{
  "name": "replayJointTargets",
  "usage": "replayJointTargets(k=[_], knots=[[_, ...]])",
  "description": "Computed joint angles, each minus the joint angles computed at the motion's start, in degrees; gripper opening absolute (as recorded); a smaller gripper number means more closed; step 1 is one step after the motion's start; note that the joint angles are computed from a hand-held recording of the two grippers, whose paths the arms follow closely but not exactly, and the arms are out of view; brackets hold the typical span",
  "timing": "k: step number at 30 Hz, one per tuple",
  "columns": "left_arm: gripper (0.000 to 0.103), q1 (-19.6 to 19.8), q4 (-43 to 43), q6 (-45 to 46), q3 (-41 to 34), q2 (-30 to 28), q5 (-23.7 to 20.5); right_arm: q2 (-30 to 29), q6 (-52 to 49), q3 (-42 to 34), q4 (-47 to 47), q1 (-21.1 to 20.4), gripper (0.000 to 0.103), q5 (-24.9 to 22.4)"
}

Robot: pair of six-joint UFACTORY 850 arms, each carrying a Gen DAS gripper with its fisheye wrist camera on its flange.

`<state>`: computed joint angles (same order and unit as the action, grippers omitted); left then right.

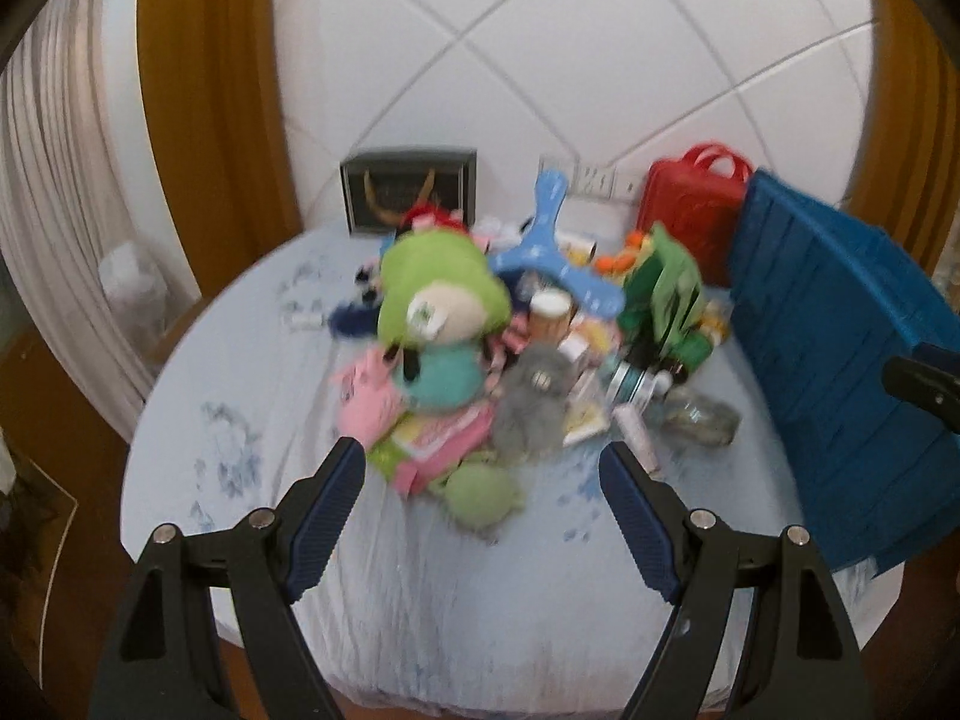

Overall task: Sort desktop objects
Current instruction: 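Withdraw both tools from the crate back toward the table pile, then grasp the green round plush with left tool while right tool grasps the white medicine box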

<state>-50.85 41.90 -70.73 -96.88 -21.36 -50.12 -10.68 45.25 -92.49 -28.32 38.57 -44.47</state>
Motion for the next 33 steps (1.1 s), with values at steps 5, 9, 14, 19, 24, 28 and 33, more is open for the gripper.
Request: replayJointTargets(k=[5, 9, 14, 19, 24, 28, 33], knots=[[0.080, 2.1, -4.5, 1.1, 3.9, -1.7, 3.9, -1.8, 0.6, 4.3, 2.8, -0.4, 0.103, 3.2], [0.080, 3.6, -9.7, 2.8, 3.6, -5.3, 4.7, -6.1, -1.7, 4.9, 6.7, -1.8, 0.103, 3.0], [0.080, 5.9, -17.2, 6.1, -0.6, -11.9, 4.5, -12.6, -9.6, 3.6, 16.8, -5.2, 0.103, 4.1], [0.080, 7.6, -21.5, 7.6, -7.4, -19.3, 2.4, -19.6, -17.8, 0.1, 24.3, -8.4, 0.103, 5.5], [0.080, 8.7, -22.7, 6.4, -10.7, -23.8, 1.9, -26.8, -19.0, -5.5, 22.9, -9.4, 0.103, 4.8], [0.085, 8.2, -19.7, 4.4, -11.9, -25.8, 1.6, -30.0, -16.3, -7.2, 16.2, -8.3, 0.103, 6.3], [0.103, 7.3, -13.4, -2.9, -9.3, -25.2, 3.5, -26.7, -4.9, 0.0, 2.9, -7.0, 0.103, 15.7]])
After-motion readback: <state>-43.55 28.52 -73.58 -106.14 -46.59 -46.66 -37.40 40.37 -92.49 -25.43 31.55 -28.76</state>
